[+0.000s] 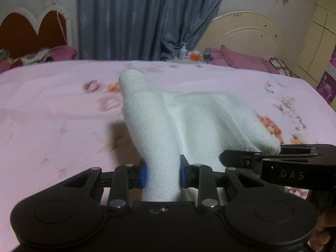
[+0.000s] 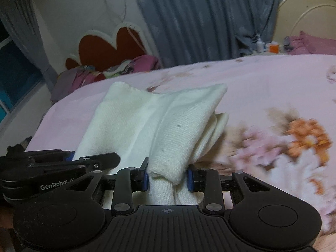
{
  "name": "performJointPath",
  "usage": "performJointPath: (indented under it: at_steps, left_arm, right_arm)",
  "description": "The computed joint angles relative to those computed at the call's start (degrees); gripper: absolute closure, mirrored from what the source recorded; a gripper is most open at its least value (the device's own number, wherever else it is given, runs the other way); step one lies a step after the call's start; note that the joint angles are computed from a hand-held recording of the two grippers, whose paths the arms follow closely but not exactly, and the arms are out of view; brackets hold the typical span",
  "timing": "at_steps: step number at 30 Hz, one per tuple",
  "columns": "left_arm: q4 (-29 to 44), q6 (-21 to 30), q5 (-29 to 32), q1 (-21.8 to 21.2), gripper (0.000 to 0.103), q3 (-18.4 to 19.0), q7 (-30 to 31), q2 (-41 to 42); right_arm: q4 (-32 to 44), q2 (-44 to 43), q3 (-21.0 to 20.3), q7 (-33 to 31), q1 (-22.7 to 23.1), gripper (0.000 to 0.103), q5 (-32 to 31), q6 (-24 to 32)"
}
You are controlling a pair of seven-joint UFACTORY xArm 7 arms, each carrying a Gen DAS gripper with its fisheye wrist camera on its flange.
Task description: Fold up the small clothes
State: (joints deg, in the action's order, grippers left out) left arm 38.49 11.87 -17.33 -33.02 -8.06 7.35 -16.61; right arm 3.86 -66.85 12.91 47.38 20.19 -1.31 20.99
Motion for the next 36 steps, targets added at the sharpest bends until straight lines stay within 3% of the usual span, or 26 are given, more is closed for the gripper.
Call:
performJointPath:
  at_steps: [5,7,9,10,13,15,17,19,21,23,26,28,30,36]
  left_arm:
    - [-1.0,-0.3,-10.9,-4.8,0.073,7.4,11.1,1.6]
    - [-1.5,-2.9,-15.9,-6.2,0.061,8.7,16.5,3.7]
    - [-2.1,-5.5,-20.9,-7.2,0.037,9.2,20.7,4.8]
    - [-2.2,-6.1,-23.3,-7.9,0.036,9.8,23.5,4.8]
    - [-2.0,-5.0,-28.4,-8.4,0.033,10.8,30.5,4.2]
    - [-3.1,-5.3,-26.9,-5.7,0.022,9.1,31.0,3.0]
    - [-3.5,-7.0,-30.1,-7.3,0.026,11.2,34.8,1.5]
    - [-1.5,-8.6,-39.2,-14.0,0.036,17.3,45.7,1.4]
    - [2.1,-7.3,-42.4,-15.0,0.051,18.3,50.4,3.7]
    - [5.8,-4.6,-42.8,-14.2,0.051,17.4,51.6,7.0]
    - [8.8,-2.5,-40.5,-12.0,0.051,15.0,49.1,11.3]
    - [9.0,-0.4,-38.4,-9.8,0.052,13.2,47.2,12.9]
    - [8.1,-1.6,-41.9,-9.5,0.052,12.0,51.0,12.7]
    - [7.7,-2.6,-37.9,-5.2,0.052,7.1,48.2,12.7]
  right_arm:
    - [2.0,11.7,3.2,2.9,-1.0,0.071,-0.5,-7.7]
    - [2.4,16.0,3.8,3.5,-2.5,0.07,-1.2,-9.3]
    - [0.8,18.8,3.6,5.1,-3.5,0.07,-1.0,-12.0]
    - [-0.8,18.8,1.6,5.5,-2.8,0.069,-0.1,-14.4]
    - [-0.9,17.4,1.2,4.2,-2.9,0.068,-1.2,-13.0]
    - [-1.2,17.3,0.5,3.8,-3.0,0.063,-1.2,-13.2]
    - [-1.6,14.5,2.2,5.4,-4.8,0.042,-1.3,-10.6]
    - [-1.8,8.1,6.0,8.2,-7.7,0.041,-3.0,-6.3]
    - [-0.4,7.1,7.5,8.7,-9.5,0.042,-5.2,-6.4]
    - [2.2,13.3,7.5,6.3,-11.9,0.057,-7.9,-11.8]
    - [6.9,25.3,8.1,2.5,-15.2,0.066,-10.1,-17.6]
    - [8.2,28.8,11.0,1.5,-18.2,0.072,-11.6,-15.5]
    - [7.3,30.3,11.0,1.0,-19.2,0.072,-12.3,-16.8]
    - [9.3,32.0,16.4,3.0,-24.3,0.071,-15.3,-15.5]
